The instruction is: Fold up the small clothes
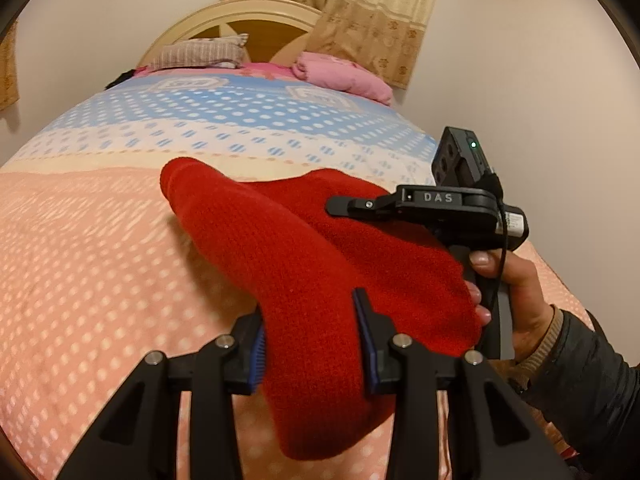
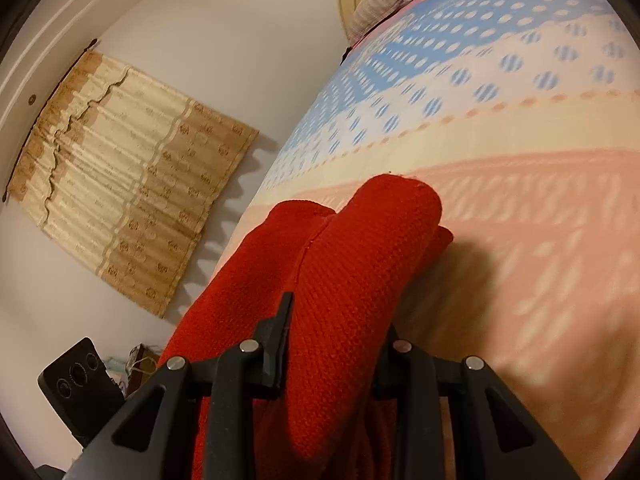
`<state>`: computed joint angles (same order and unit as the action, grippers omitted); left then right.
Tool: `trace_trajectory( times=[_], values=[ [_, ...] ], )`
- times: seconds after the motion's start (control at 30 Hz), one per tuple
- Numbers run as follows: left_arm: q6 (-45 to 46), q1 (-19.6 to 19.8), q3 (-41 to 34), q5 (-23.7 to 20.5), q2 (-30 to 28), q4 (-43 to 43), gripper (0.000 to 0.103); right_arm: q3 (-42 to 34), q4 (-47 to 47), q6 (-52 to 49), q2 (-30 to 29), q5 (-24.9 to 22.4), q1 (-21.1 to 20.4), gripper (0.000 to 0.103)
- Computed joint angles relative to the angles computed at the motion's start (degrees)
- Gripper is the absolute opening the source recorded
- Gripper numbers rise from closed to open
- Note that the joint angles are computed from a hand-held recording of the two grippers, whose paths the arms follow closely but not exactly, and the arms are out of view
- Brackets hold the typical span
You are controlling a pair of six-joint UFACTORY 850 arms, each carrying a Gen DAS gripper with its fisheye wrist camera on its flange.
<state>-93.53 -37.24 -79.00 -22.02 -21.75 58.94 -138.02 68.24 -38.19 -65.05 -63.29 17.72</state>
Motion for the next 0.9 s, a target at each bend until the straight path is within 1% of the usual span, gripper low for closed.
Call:
trace_trajectory(
  times=[0.07,0.2,0.37,0.43,0.5,0.57,0.6,0.63,0.67,0.7,0.73,0.8,0.9],
  values=[
    [-0.5,-0.2,0.8,-1.2,0.4,-0.1,0.039,0.2,-0.2,-0.4,0.0,-0.1,0.8,0.03],
    [-2.6,-0.8,3.8,-2.3,2.2,-0.1,0.039,3.5,-0.8,-1.9,1.3,-0.4,2.1,0.03],
    [-6.3,-2.3,7.2,-4.5,4.3,2.7,0.039,5.8,-0.9,-3.5,2.1,-1.8,3.5,0.03],
    [-6.7,-2.2,8.2,-4.5,4.5,2.5,0.039,5.9,-0.9,-3.6,1.9,-2.0,3.9,0.03],
    [-7.0,-1.8,9.3,-3.5,4.7,1.9,0.039,5.8,-1.5,-3.4,1.7,-1.7,4.3,0.03],
    [-4.8,-1.6,9.6,-3.2,4.5,-1.0,0.045,5.9,-1.7,-3.1,1.5,-1.6,4.2,0.03],
    [-1.8,-1.4,9.4,-3.4,4.0,-4.2,0.051,6.0,-1.8,-2.9,1.5,-1.6,4.1,0.03],
    [-1.1,-1.3,9.3,-3.6,3.8,-5.3,0.054,6.1,-2.0,-2.8,1.5,-1.5,4.1,0.03],
    [-2.4,-1.3,9.7,-3.3,3.8,-4.7,0.057,6.3,-2.2,-2.6,1.5,-1.4,4.0,0.032],
    [-2.3,-1.2,9.8,-3.4,3.6,-5.0,0.063,6.1,-2.3,-2.1,1.3,-1.6,4.0,0.033],
    [-2.4,-1.2,9.6,-3.9,3.4,-4.9,0.068,5.8,-2.5,-1.6,1.1,-1.8,4.0,0.033],
    [-3.2,-1.4,9.9,-4.7,3.6,-4.0,0.072,6.9,-2.5,-1.8,1.5,-1.3,3.9,0.035],
    [-3.0,-1.3,10.3,-4.8,3.8,-4.0,0.075,8.4,-2.2,-2.8,2.2,-0.5,3.9,0.036]
  ],
)
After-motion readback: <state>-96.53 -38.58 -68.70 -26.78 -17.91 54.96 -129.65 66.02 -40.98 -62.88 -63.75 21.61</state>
